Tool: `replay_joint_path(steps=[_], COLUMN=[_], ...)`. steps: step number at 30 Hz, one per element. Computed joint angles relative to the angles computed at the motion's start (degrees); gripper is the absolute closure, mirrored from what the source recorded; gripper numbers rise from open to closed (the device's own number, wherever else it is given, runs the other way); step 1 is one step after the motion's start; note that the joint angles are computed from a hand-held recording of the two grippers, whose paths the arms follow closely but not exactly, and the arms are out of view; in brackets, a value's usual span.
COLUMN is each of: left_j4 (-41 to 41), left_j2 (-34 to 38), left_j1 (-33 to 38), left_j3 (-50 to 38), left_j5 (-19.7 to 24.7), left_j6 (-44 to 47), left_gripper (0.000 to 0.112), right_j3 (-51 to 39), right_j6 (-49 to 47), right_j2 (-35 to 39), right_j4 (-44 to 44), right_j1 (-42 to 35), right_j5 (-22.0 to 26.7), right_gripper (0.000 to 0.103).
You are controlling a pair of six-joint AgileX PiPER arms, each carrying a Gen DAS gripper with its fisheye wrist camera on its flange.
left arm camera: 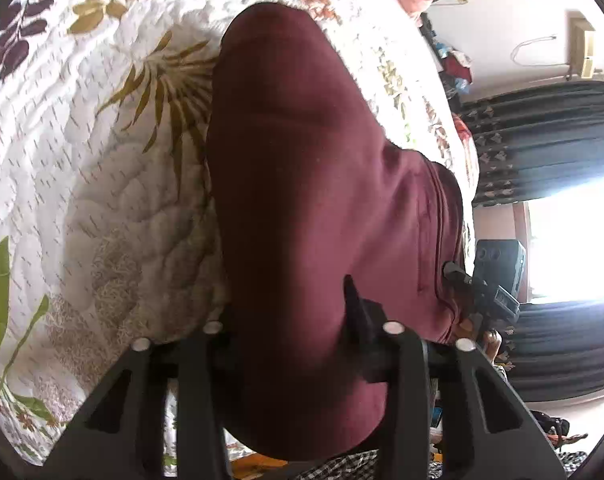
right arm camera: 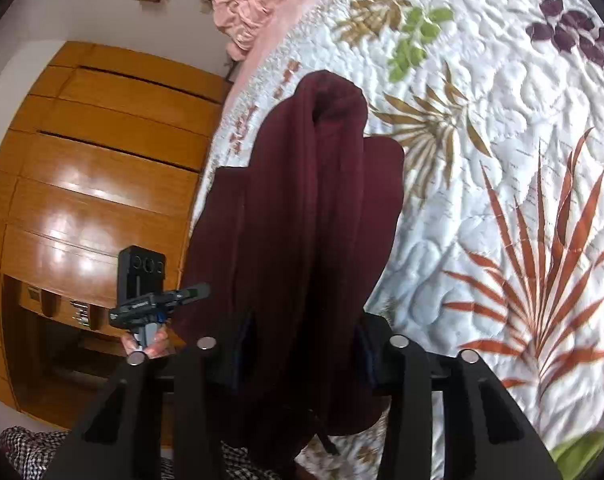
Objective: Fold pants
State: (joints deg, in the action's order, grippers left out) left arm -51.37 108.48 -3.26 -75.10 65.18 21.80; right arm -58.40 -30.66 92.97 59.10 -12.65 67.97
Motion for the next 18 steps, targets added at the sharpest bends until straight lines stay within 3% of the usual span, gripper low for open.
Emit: replay_joint_path(steps=[9, 18], left_j4=[-9.7, -8.3], left_j2=[-4.0, 2.6], left_j1=[0.6, -4.5], left_j3=[2.6, -16.3], left_j5=[-1.8, -7.0], left_j6=[4.0, -2.8], left_gripper=[0.084, 0.084], right_j3=[-6.8, -28.9], right_j6=[4.7, 9.8], right_j2=[-3.9, 5.3], right_j4=[-2.7, -8.1], right_j1=[4.1, 4.9], right_j5=[-0.7, 1.0], right_gripper=[0.065, 0.065])
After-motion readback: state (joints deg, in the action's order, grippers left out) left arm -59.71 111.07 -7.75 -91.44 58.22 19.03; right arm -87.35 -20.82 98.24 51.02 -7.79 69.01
